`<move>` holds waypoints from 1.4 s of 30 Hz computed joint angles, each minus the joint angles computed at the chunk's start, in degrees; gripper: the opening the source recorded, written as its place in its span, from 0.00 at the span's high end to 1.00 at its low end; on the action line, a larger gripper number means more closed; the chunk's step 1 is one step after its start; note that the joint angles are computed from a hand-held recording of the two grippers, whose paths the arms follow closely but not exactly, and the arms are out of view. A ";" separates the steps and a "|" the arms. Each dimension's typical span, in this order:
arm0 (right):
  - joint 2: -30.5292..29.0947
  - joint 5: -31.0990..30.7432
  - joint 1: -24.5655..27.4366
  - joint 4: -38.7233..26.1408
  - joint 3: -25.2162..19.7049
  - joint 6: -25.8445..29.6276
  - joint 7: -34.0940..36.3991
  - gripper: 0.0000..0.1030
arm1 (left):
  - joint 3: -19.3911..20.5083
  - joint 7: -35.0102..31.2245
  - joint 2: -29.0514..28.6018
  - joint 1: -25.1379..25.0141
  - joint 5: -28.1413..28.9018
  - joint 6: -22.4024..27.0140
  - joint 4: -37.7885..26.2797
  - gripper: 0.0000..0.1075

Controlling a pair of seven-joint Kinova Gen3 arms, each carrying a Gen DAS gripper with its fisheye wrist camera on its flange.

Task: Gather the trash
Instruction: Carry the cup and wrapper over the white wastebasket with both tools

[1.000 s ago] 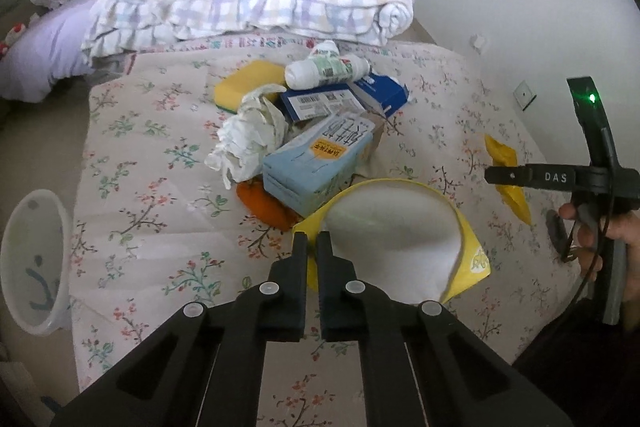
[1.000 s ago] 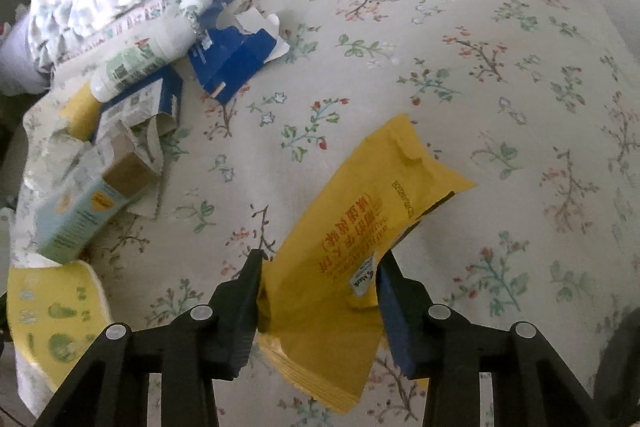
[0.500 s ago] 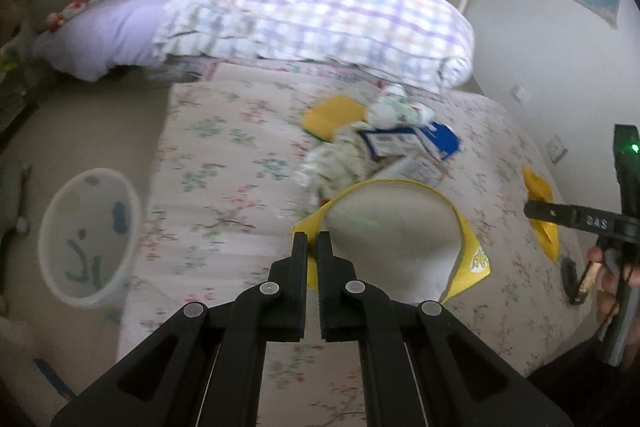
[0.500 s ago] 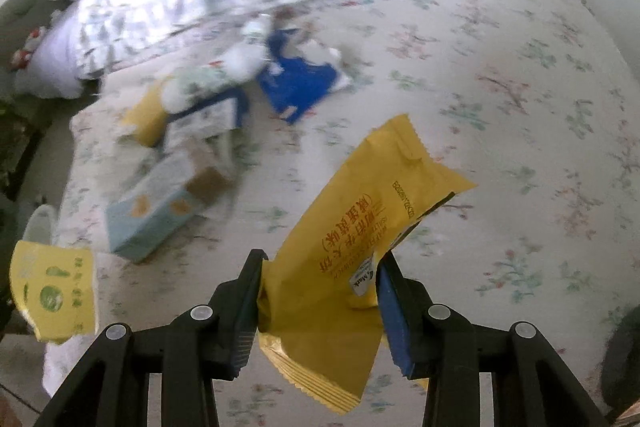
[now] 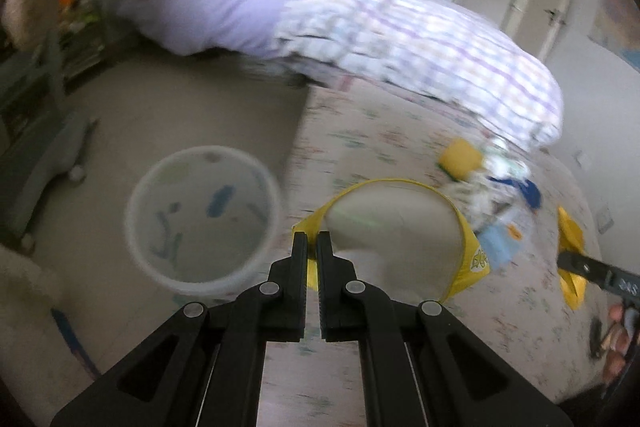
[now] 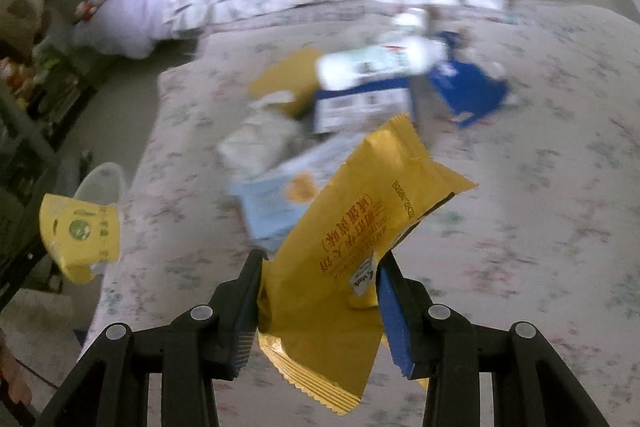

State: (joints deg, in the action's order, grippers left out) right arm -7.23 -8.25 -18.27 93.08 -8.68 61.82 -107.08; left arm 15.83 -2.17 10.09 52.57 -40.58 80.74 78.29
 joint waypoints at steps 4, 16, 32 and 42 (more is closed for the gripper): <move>1.95 0.41 -2.15 -1.09 -2.25 -1.64 -1.82 0.54 | -0.63 4.49 -3.21 -2.12 0.11 1.14 5.60 0.96; 8.95 6.60 -11.96 -3.08 -6.44 -8.99 -12.42 0.54 | 1.46 12.79 -7.78 -12.43 2.89 0.38 16.27 0.96; 21.26 6.17 -20.28 -13.85 -5.63 -13.24 -10.00 0.53 | 2.81 9.59 -13.70 -21.14 14.89 -0.32 20.93 0.19; 29.39 6.71 -25.23 -22.52 -3.55 -10.80 -12.11 0.49 | 5.57 8.26 -15.24 -22.05 13.61 3.05 20.30 0.06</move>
